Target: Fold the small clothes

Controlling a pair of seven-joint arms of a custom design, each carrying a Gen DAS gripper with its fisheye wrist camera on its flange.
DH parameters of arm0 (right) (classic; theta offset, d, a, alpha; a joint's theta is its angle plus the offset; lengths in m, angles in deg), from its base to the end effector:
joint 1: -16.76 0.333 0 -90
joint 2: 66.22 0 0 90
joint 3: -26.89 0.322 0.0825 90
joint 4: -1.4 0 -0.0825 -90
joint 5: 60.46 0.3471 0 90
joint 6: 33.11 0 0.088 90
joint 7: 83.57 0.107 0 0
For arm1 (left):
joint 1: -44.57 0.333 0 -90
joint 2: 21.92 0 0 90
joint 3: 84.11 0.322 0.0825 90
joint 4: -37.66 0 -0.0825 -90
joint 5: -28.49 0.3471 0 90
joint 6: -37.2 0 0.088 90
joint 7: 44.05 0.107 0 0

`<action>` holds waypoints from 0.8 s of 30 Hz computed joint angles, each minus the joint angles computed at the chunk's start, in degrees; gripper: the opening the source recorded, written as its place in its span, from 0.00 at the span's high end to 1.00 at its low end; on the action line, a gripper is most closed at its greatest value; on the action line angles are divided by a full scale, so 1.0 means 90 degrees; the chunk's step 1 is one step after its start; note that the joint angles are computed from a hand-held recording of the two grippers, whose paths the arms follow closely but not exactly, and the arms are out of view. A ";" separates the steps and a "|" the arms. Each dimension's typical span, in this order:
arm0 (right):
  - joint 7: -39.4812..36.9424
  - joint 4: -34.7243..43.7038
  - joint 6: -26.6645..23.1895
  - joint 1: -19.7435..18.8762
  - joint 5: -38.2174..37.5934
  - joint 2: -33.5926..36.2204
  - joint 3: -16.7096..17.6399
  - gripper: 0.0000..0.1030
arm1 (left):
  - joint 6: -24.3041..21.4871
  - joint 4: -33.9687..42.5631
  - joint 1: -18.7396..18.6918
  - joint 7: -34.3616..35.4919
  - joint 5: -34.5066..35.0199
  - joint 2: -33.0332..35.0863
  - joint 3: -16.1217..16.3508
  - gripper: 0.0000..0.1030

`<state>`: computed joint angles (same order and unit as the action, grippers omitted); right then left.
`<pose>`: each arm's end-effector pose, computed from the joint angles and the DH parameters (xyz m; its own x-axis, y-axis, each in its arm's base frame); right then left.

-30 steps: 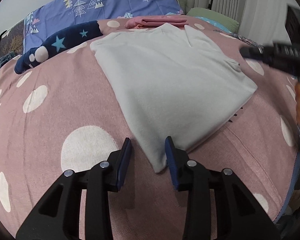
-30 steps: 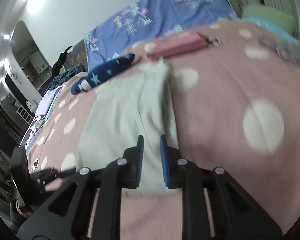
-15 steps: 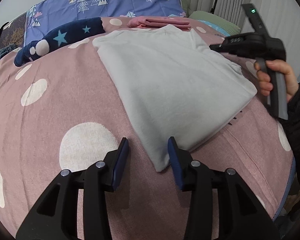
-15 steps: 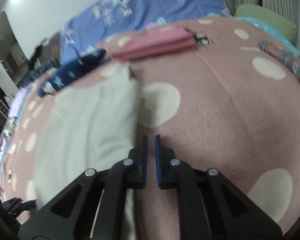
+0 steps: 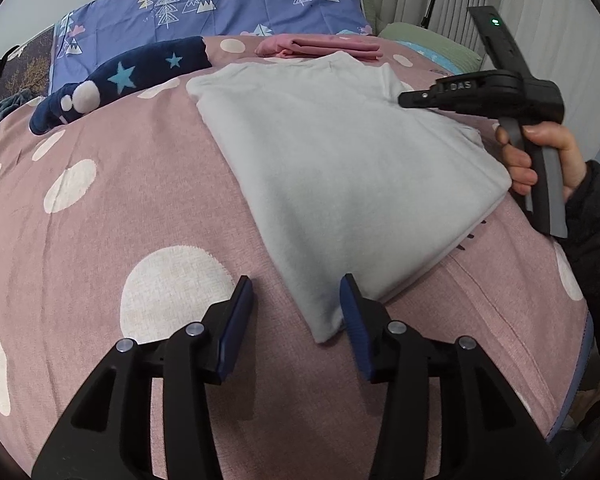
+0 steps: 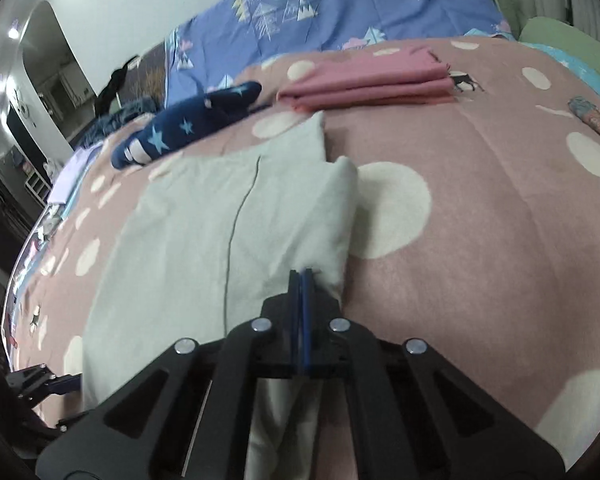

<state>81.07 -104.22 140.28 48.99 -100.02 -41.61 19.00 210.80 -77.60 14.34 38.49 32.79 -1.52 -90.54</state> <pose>0.5701 0.3235 0.3987 -0.0560 -0.9465 -0.3178 -0.7259 0.2571 -0.6379 0.5027 -0.3732 0.3865 -0.5500 -0.8325 0.0667 -0.6806 0.4005 -0.6135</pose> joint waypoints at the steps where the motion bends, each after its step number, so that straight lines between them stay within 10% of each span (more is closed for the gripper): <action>1: 0.0229 -0.0103 -0.0030 0.0195 -0.0153 -0.0097 -0.0190 0.95 | -0.0044 0.0025 -0.0025 -0.0015 0.0019 -0.0001 0.0028 0.54; 9: 0.1337 -0.0581 0.0380 0.0821 -0.2187 -0.0866 -0.0470 0.79 | -0.0119 0.0081 -0.0443 -0.0639 0.0709 -0.0011 0.0515 0.51; 14: -0.0255 -0.0517 -0.0650 0.0168 -0.1206 -0.0553 0.0669 0.78 | -0.0031 0.0029 -0.0320 -0.0753 0.0799 -0.0018 0.0422 0.48; 21: 0.0916 -0.0801 0.0090 0.0240 -0.1812 -0.0910 0.0319 0.61 | -0.0076 0.0070 -0.0531 -0.0935 0.1167 -0.0075 0.0690 0.48; 24: 0.1349 -0.0767 -0.0413 0.0248 -0.2153 -0.1033 0.0264 0.51 | -0.0010 0.0154 -0.0647 -0.1104 0.1512 -0.0074 0.0848 0.48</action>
